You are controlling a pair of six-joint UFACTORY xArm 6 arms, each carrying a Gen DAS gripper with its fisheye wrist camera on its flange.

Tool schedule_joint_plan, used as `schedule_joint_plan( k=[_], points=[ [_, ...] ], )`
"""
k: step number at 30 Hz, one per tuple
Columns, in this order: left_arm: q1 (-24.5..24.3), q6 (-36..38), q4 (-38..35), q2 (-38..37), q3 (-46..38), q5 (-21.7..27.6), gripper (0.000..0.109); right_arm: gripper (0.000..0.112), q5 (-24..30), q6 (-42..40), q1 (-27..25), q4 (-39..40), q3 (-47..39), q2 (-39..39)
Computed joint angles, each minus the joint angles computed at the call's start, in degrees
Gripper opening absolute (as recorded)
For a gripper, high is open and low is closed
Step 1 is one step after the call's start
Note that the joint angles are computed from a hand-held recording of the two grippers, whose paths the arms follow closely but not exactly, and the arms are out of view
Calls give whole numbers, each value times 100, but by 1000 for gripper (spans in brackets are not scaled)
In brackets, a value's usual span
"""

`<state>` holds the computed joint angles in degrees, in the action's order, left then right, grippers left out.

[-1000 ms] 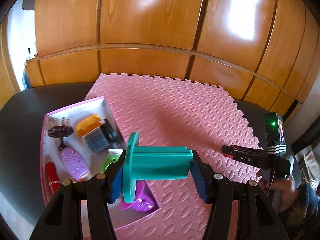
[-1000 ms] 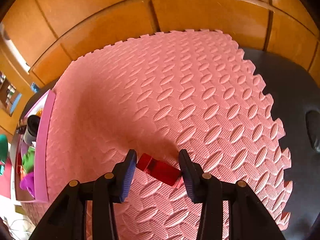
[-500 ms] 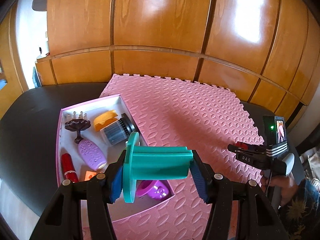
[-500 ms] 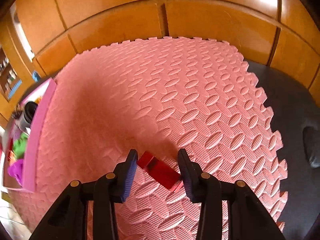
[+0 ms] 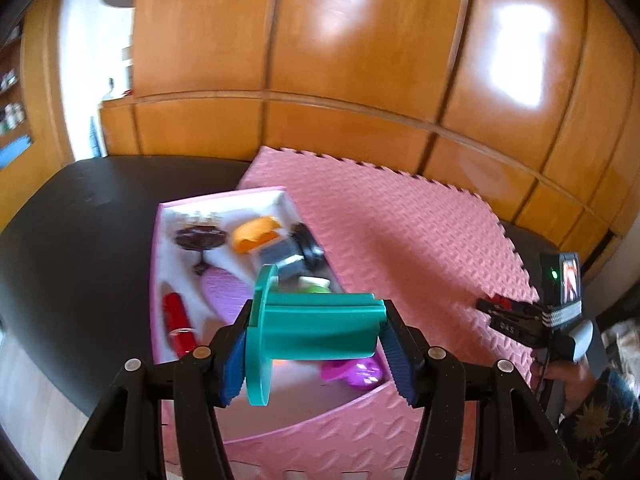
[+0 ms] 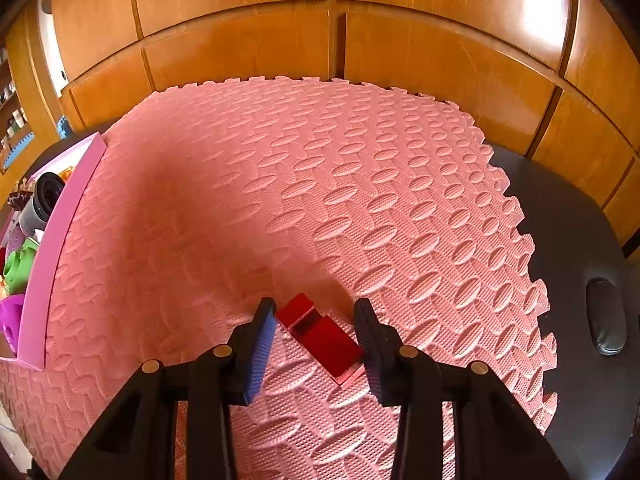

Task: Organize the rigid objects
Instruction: 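Carry the teal spool to the tray and lower it with the left gripper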

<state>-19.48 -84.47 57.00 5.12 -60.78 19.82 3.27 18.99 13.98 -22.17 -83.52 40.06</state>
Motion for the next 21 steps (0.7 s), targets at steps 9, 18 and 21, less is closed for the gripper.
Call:
schedule_joint_plan(
  k=[9,18,21],
  points=[
    [833,-218,-98,-851,1193,-679,59,40,16,-4,3,-4,-33,24],
    [538,1088,-1217,-179,1023,-740,59,40,35,1,6,28,-52,36],
    [417,1437,-1738,52,899,-589,59,40,29,-3,5,30,-51,38]
  ],
)
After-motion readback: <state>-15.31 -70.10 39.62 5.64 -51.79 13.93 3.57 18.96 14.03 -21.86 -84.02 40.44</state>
